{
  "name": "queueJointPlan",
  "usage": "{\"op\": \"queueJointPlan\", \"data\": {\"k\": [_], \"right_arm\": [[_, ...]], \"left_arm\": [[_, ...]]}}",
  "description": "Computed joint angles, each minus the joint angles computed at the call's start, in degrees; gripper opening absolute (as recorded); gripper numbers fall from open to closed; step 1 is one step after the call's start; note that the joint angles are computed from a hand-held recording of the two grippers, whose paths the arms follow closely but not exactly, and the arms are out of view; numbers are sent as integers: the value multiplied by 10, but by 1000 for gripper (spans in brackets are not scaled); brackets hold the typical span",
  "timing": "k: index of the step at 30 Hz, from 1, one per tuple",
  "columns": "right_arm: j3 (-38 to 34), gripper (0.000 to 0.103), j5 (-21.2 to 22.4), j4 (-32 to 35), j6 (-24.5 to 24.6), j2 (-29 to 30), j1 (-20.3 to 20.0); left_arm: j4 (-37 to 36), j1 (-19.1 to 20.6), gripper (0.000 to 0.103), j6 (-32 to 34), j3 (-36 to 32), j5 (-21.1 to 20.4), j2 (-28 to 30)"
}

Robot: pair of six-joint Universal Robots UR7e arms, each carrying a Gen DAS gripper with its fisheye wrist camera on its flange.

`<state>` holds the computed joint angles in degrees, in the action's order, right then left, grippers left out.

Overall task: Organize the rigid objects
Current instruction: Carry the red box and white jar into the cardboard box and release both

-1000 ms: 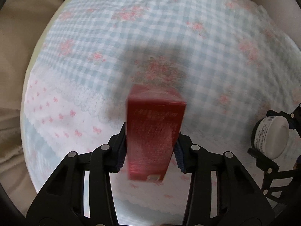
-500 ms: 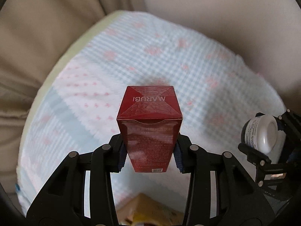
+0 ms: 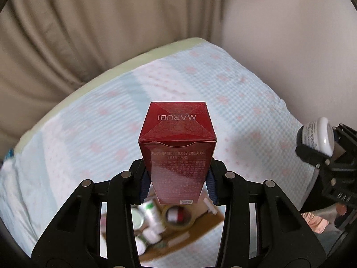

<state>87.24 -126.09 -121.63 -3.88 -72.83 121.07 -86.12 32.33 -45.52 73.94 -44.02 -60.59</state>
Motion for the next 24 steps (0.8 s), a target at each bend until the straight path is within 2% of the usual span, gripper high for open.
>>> {"op": "queueJointPlan", "data": {"k": [8, 12, 15, 21, 24], "right_arm": [[10, 52, 10, 19, 64, 17, 53], [28, 52, 23, 30, 112, 25, 66], [35, 52, 30, 43, 128, 38, 73], [57, 52, 48, 46, 128, 54, 72], [70, 52, 57, 51, 115, 63, 63]], "left_arm": [[61, -31, 37, -141, 132, -5, -158], [98, -41, 37, -179, 179, -18, -212], [108, -42, 37, -213, 220, -36, -249], [110, -32, 37, -281, 294, -75, -305], [89, -15, 37, -289, 321, -96, -310]]}}
